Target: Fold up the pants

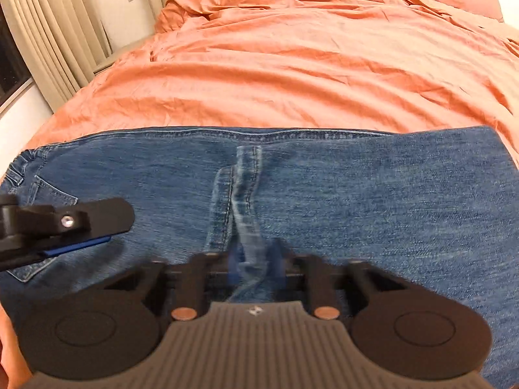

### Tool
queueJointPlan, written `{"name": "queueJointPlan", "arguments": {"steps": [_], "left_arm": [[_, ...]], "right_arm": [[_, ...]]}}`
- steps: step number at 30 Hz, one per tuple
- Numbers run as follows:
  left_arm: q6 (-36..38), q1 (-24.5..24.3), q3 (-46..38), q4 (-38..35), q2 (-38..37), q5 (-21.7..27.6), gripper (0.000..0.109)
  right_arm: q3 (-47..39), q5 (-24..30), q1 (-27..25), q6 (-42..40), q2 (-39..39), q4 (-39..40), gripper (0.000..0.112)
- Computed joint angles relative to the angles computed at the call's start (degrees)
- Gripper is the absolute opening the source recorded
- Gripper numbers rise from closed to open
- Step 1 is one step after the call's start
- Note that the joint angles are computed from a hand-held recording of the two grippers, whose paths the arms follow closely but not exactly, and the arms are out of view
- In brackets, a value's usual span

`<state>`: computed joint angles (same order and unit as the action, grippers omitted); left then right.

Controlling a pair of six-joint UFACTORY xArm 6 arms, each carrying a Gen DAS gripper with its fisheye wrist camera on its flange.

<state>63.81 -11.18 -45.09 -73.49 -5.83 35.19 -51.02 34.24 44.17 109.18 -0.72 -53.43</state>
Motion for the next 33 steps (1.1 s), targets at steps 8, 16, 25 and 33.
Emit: {"name": "queueJointPlan", "arguments": {"steps": [8, 16, 25, 33], "left_arm": [[-1.4, 5.0, -4.8, -4.2, 5.4, 12.4, 0.048], [-2.4, 5.0, -5.6, -1.9, 7.1, 14.0, 0.063], [-1.2, 0.8, -6.6, 0.3, 9.1, 11.0, 0.069], [8.3, -0.9, -4.4, -6.5, 6.4, 8.1, 0.014]], "right_arm": [[5.3, -8.2, -1.9, 12.0, -7.2, -11.0, 0.006], [0.4, -7.3, -1.2, 5.9, 0.0, -5.4, 0.018], [11.0, 12.8, 9.4, 5.7, -17.3, -4.6, 0.041], [19.2, 44.2, 25.6, 13.8, -33.6, 7.0, 0.033]]}}
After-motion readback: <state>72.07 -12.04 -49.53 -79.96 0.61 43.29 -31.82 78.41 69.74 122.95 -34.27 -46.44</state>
